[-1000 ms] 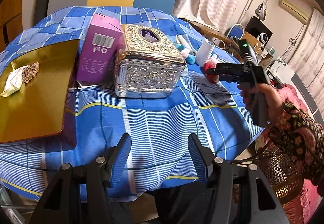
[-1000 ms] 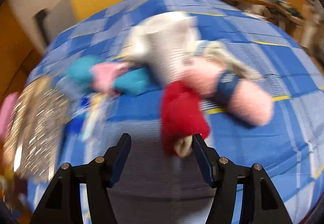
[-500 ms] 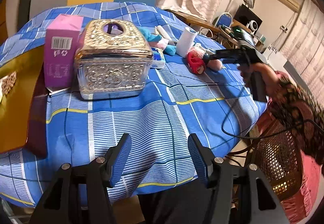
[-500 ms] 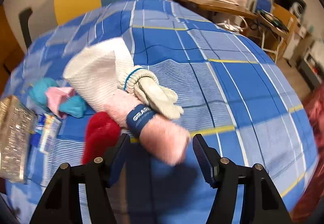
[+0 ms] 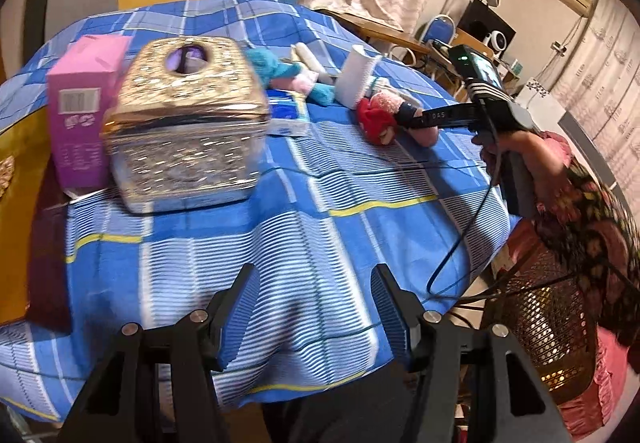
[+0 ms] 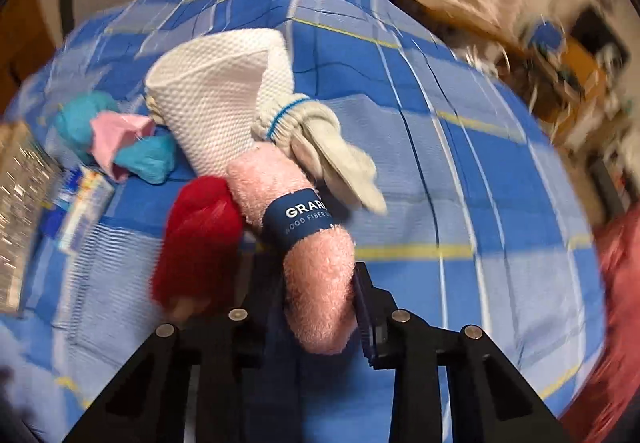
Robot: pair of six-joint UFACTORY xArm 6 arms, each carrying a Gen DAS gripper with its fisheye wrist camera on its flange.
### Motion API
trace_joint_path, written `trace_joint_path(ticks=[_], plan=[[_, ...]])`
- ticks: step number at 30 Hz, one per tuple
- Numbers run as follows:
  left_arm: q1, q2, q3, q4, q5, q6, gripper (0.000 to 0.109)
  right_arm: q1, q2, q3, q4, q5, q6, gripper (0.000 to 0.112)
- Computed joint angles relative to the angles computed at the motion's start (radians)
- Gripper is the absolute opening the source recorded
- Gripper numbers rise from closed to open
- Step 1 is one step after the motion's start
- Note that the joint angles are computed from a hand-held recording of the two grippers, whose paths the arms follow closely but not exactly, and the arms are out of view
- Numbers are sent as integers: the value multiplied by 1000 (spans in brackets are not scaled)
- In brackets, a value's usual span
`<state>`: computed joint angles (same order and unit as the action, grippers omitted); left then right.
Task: Organize soft objects
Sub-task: 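Grasp the pink fuzzy roll with the navy band using the right tool, then grasp the red sock with the left tool while the right tool holds the pink roll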
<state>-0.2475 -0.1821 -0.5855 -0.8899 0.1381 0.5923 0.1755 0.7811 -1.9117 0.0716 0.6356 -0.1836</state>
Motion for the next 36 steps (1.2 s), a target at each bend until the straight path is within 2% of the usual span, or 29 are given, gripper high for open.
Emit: trace_joint_path(ticks=[5, 7, 9, 10, 12, 14, 16, 18, 21, 24, 26, 29, 36], plan=[[-28, 67, -72, 61, 6, -70, 59, -35, -113, 170, 199, 14, 51, 34], [-38, 86, -97, 63, 9, -69, 59, -32, -140, 234, 229, -62, 16, 40], [-45, 110, -126, 105, 8, -103, 59, -17, -153, 265, 162, -118, -3, 46], [-50, 122, -142, 117, 3, -113, 59, -5, -161, 291, 88, -184, -4, 50], [-55, 144, -168, 156, -2, -148, 59, 13, -164, 309, -28, -254, 3, 51], [-59, 173, -198, 183, -2, -169, 59, 20, -135, 283, -96, -257, -2, 50], [-59, 203, -230, 212, 6, -193, 59, 24, -107, 248, -129, -218, 8, 37], [-59, 247, -282, 213, 29, -197, 59, 24, -104, 248, -122, -207, 15, 35], [-59, 300, -341, 250, 46, -228, 59, 18, -120, 249, -59, -195, 23, 35], [-56, 373, -429, 329, 72, -307, 59, -12, -114, 207, 126, -116, 2, 35], [-54, 420, -494, 368, 105, -338, 59, -29, -108, 189, 193, -85, -8, 35], [-51, 515, -617, 452, 148, -401, 65, -42, -92, 167, 211, -69, 26, 35], [-32, 748, -934, 595, 294, -575, 67, -44, -72, 135, 221, -24, 34, 35]])
